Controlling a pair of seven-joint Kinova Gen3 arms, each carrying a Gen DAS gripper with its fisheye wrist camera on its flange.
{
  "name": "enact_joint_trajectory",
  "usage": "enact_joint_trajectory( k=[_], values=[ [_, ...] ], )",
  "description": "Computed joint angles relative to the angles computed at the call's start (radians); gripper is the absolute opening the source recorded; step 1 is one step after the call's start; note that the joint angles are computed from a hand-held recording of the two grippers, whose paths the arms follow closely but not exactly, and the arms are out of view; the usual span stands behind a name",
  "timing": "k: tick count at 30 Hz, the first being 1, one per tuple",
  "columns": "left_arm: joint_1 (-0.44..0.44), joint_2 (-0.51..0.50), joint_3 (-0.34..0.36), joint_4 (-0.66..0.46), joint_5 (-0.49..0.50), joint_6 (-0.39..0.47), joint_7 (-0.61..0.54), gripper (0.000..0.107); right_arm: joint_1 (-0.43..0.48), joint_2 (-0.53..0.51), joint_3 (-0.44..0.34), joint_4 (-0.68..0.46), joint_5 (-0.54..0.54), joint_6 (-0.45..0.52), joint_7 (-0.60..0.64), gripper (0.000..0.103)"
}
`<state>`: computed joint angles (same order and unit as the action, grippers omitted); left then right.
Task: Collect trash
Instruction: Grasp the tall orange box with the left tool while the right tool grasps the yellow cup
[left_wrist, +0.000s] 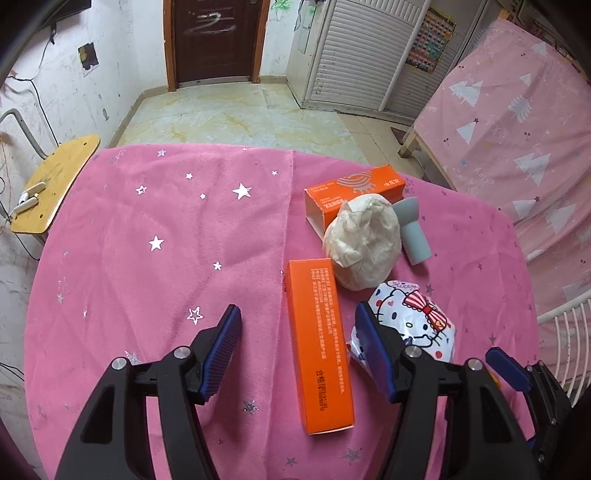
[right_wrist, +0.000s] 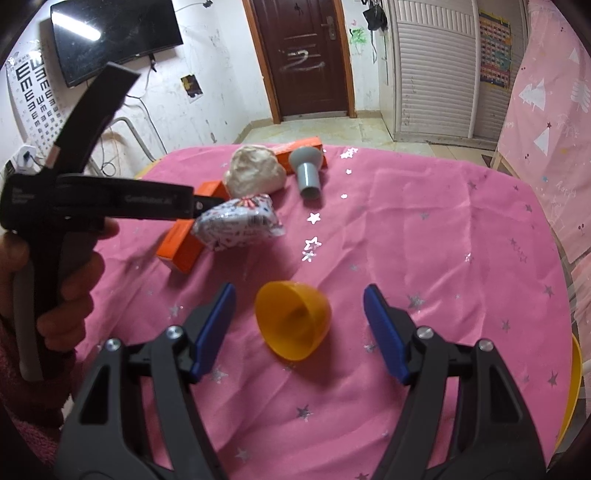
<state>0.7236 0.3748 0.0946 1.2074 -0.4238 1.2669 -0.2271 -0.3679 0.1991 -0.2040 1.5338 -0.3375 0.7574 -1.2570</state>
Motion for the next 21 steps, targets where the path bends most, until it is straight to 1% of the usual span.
enact_joint_trajectory(
  k=[4,5,8,9,11,13,16,21],
  values=[
    [-0.041,-0.048,0.010,0.062,0.056,-0.088,0.006,0.056,-0.010,-0.001,0.001,0.000,0.011,0.003,-0.014,0.069],
    [-0.041,-0.049,0.011,0.064,0.053,-0.088,0.011,0.056,-0.010,-0.002,0.001,0.001,0.012,0.002,-0.014,0.069],
    [-0.026,-0.034,0.009,0.040,0.025,-0.045,0.026,0.056,-0.007,-0.002,0.000,0.003,0.009,-0.001,-0.010,0.069],
    [-0.027,-0.035,0.010,0.043,0.024,-0.043,0.024,0.056,-0.008,-0.002,0.000,0.003,0.010,-0.001,-0.011,0.069],
    [-0.024,-0.029,0.011,0.034,0.020,-0.032,0.023,0.054,-0.008,-0.002,0.001,0.004,0.013,-0.004,-0.014,0.069],
    [-0.017,-0.016,0.012,0.014,0.012,-0.009,0.015,0.043,-0.014,-0.002,0.003,0.003,0.024,-0.005,-0.022,0.069],
    [-0.005,0.003,0.011,-0.016,0.006,0.019,-0.007,0.031,-0.024,-0.001,0.006,0.004,0.047,-0.008,-0.040,0.069],
    [0.020,0.032,0.001,-0.058,-0.003,0.053,-0.021,0.018,-0.061,0.006,0.014,-0.009,0.123,0.001,-0.104,0.069]
  ],
)
